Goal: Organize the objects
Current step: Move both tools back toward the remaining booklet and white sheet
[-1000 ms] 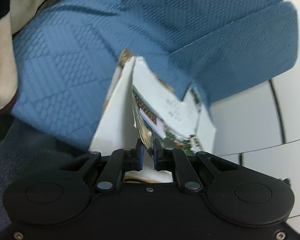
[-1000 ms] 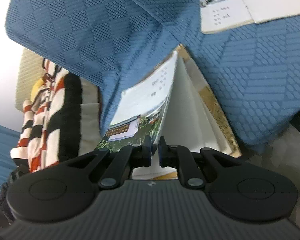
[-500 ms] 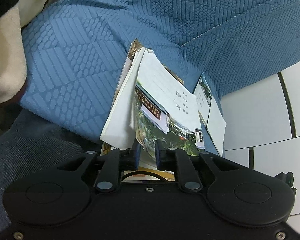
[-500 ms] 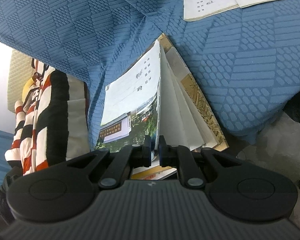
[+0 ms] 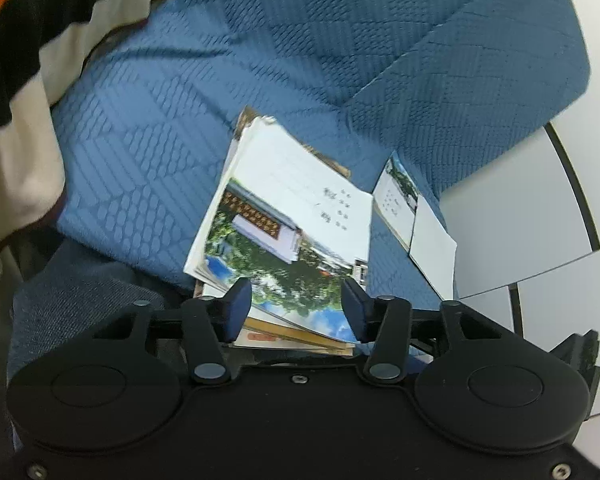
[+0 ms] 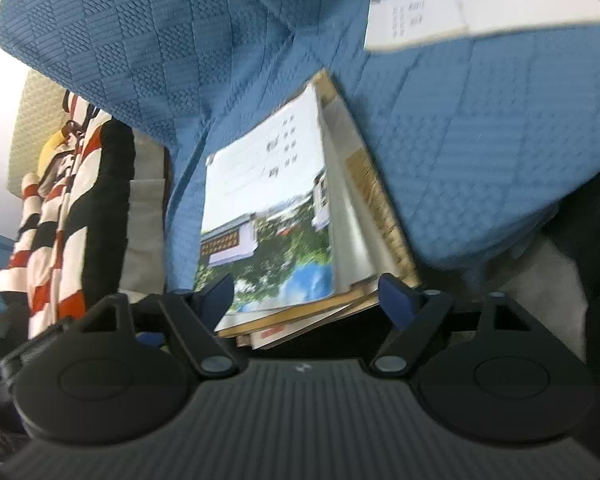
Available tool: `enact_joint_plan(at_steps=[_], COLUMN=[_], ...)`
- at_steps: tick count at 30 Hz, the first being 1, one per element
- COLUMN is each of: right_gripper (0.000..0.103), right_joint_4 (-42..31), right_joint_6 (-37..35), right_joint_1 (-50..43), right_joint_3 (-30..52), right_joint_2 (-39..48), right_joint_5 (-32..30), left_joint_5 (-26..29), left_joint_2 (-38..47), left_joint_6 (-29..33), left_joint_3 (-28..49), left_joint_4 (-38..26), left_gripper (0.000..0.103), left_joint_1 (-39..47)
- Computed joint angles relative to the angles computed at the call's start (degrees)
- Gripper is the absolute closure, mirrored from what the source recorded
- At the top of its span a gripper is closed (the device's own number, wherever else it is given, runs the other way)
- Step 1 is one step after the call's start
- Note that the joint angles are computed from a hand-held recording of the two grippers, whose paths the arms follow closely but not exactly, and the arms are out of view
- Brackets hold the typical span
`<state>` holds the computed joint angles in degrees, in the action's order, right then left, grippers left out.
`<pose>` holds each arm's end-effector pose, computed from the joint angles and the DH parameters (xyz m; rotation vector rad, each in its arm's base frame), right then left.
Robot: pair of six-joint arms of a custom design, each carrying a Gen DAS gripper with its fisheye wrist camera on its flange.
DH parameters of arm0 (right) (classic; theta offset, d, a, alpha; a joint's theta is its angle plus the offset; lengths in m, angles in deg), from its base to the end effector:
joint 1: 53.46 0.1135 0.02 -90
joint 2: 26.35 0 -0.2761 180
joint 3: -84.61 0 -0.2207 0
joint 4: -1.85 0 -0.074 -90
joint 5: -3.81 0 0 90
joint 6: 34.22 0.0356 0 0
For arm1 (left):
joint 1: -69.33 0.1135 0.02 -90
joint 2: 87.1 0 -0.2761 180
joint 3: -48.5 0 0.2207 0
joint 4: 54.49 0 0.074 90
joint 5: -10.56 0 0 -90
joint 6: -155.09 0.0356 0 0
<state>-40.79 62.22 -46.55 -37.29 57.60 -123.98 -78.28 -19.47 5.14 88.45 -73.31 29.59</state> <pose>0.2227 0.0490 0.1968 -0.1858 2.6871 0.9731 0.1424 -0.1193 0.1868 -0.4378 2.5151 -0.7951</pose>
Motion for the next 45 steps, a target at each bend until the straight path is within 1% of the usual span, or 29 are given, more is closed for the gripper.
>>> enact_joint_plan(at_steps=[1,4,5,7,9,10,11,13,15,21,24,27,30,38,45], right_gripper=[0.022,0.022,0.022,0.022,0.02,0.015,0.012,0.013,0.013,0.013,0.013,0.013,0.013,0.013,0.013], right_joint_4=[-1.1,-3.6,-4.5,-6.1,-6.7,-7.5,-8.0,-9.5,-11.5,-19.7,-24.6,-28.5,-31.0,-37.2,-41.0], right_joint_6=[-1.2,-4.7,-6.0,-8.3,-9.6,-10.7,-11.7,-14.0,-16.1,-24.6,-29.3,-33.1,-36.8,-46.4,-53.2], right_joint_1=[-0.7,-3.2,-3.9,-5.3,-6.6,-7.6,-8.7,-11.2,-13.7,-21.7,-26.1,-30.0,-33.8,-42.0,-48.4], right_joint_3=[0.6,2.3,3.2,4.7,5.8,6.7,7.4,9.0,10.8,17.0,20.3,22.6,23.1,23.4,24.2], right_joint_2=[-0.8,-3.3,-3.9,-5.8,-7.9,-8.5,-9.1,-10.0,-10.8,-11.4,-11.0,-10.8,-11.2,-9.6,-6.0], right_joint_5=[0.1,-0.6,-0.7,-0.6,0.3,0.1,-0.6,-1.9,-3.1,-8.3,-11.1,-13.1,-15.0,-16.2,-16.7], left_joint_5=[-1.0,-5.1,-6.4,-9.1,-12.7,-13.5,-14.2,-15.9,-19.1,-25.8,-27.8,-28.8,-29.0,-29.9,-31.2], left_joint_2=[-0.4,-1.9,-2.2,-2.2,-1.5,-1.6,-1.5,-0.8,0.5,5.6,7.7,9.5,11.0,17.2,21.9], left_joint_6=[0.0,-0.8,-0.9,-1.0,-1.5,-1.5,-1.6,-1.4,-1.6,-1.4,-1.9,-2.0,-1.8,-0.7,-2.2], left_joint_3=[1.2,4.8,6.2,9.6,13.2,14.4,15.6,18.6,22.4,32.3,35.7,38.0,40.2,46.8,50.6], left_joint_4=[-1.6,-5.7,-7.0,-10.3,-13.1,-13.9,-14.6,-16.1,-18.8,-25.3,-27.0,-27.5,-27.3,-28.6,-29.4], left_gripper=[0.045,0.033,0.031,0.019,0.019,0.017,0.016,0.007,0.003,0.001,0.001,0.001,0.001,0.001,0.001], left_joint_1=[-1.1,-5.2,-6.5,-9.4,-12.7,-13.6,-14.5,-16.4,-19.1,-25.5,-28.0,-29.7,-31.1,-35.2,-38.0])
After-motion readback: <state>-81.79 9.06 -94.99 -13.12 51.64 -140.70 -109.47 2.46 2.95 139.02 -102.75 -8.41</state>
